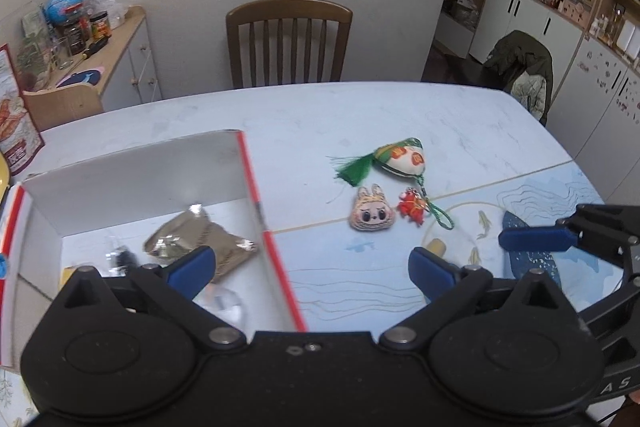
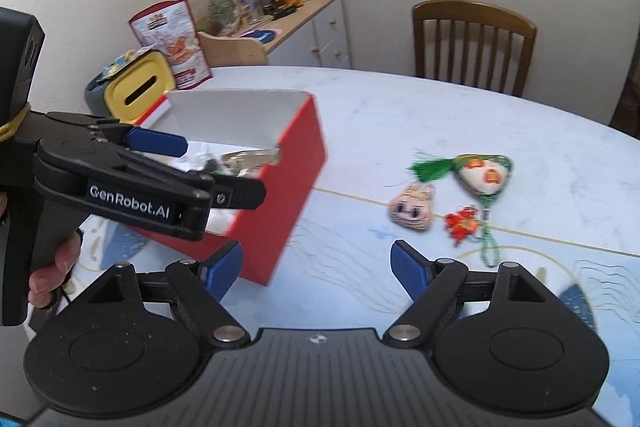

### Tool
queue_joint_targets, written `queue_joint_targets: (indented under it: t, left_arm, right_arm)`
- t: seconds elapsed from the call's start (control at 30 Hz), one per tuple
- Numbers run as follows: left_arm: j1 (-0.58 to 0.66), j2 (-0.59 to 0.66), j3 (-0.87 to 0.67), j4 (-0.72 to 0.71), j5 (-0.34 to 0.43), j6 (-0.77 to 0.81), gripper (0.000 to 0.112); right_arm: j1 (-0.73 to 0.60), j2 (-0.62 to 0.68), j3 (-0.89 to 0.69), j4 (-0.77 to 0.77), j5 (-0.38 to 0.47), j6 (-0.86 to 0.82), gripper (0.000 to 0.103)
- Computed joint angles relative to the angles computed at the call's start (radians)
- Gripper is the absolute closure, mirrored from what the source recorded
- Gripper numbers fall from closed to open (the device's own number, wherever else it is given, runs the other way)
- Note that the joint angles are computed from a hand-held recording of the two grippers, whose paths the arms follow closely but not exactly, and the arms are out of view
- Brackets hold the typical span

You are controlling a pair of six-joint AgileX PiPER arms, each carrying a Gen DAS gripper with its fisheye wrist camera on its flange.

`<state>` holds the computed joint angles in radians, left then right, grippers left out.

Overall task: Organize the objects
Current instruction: 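Withdraw both open tools from the box toward the cream cylinder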

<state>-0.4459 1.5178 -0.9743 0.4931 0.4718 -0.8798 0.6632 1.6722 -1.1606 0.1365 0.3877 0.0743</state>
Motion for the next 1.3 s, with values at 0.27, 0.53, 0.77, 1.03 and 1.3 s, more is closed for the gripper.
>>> queue_joint_targets:
  t: [0.27, 0.53, 0.77, 1.03, 1.3]
  left_arm:
    - [-0.063, 0.152, -0.138, -0.004, 0.034, -0.042, 0.01]
    - [-0.067, 0.301, -0.29, -0.003, 0.053, -0.054, 0.01]
    - [-0.059, 0.437, -0.426, -0.021, 0.102, -0.053, 0.01]
    - [-0.034, 0.567, -0.552, -0.088, 0.133, -0.019, 0.01]
    - [-0.004, 0.664, -0.654, -0.159, 0.15, 0.026, 0.014]
  right_arm:
    - [-0.112, -0.022, 0.089, 0.14, -0.043, -0.195, 0.022]
    - [-0.211, 0.007, 0.122, 0.359, -0.062, -0.502, 0.022]
    - [-0.268, 0.082, 0.106, 0.551, -0.058, -0.757, 0.022]
    - [-0.287, 0.193, 0.052, 0.622, -0.049, -0.85, 0.022]
    - [-0.295, 0.277, -0.014, 0.62, -0.041, -0.866, 0.022]
